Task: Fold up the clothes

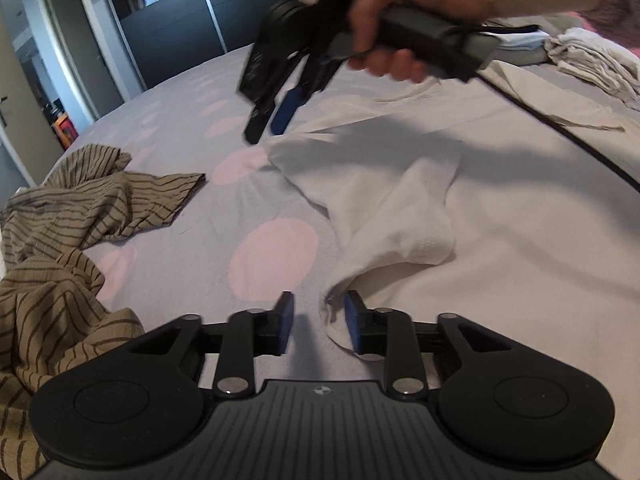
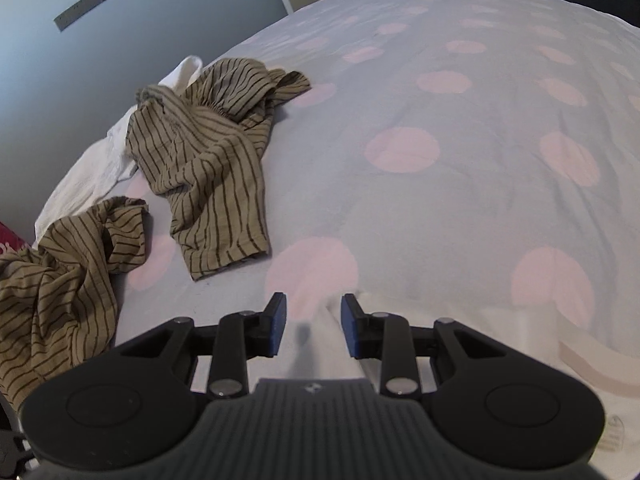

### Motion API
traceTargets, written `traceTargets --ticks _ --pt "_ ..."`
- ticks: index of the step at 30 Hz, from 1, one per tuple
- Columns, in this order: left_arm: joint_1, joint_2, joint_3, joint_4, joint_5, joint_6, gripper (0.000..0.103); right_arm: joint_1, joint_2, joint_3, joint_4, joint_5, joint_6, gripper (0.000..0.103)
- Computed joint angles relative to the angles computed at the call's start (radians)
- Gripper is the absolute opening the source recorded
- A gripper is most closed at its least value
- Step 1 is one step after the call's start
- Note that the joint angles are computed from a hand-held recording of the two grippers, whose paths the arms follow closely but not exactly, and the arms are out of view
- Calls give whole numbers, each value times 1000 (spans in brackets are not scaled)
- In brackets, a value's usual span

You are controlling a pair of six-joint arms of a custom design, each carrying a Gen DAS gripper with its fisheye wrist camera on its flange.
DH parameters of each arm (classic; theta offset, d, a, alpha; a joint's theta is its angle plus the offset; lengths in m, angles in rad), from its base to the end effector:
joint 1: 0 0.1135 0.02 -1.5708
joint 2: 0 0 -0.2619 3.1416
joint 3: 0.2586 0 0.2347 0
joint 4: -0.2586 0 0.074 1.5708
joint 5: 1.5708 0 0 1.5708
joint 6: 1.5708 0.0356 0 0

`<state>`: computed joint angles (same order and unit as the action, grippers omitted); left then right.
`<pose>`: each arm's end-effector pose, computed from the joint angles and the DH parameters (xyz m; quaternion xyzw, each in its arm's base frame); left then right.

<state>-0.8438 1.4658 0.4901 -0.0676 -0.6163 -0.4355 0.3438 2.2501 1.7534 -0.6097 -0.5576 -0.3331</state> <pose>0.1625 -0.1517 0.1307 0.1091 0.9169 0.0866 0.3741 0.4261 0.1725 0.1687 -0.3704 0.8615 0.2690 0.2198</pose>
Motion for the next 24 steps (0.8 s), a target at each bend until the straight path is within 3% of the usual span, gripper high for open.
traceTargets --ticks 2,3,4,7,10,18,20,22,24 --pt "-9 20 8 11 -11 7 11 31 15 17 -8 81 6 28" --pt "-13 31 13 15 -17 13 7 34 16 14 -1 89 9 13" --pt "-17 43 18 20 -24 19 5 36 16 9 6 97 12 6" --pt "-42 59 30 -6 -73 14 4 32 2 -31 70 91 45 3" --pt "-47 48 29 -55 -97 -6 3 0 -24 -83 177 40 171 3" --pt "-60 45 37 -86 -87 0 4 -25 44 -22 130 18 206 5" --pt "-61 15 30 -104 -78 -21 5 -36 13 -55 156 13 209 15" --pt "-64 -44 3 -101 -61 -39 14 -55 -22 -86 171 -3 205 30" --pt "-71 -90 -8 -99 -60 -49 20 -85 -45 -95 143 -26 162 30"
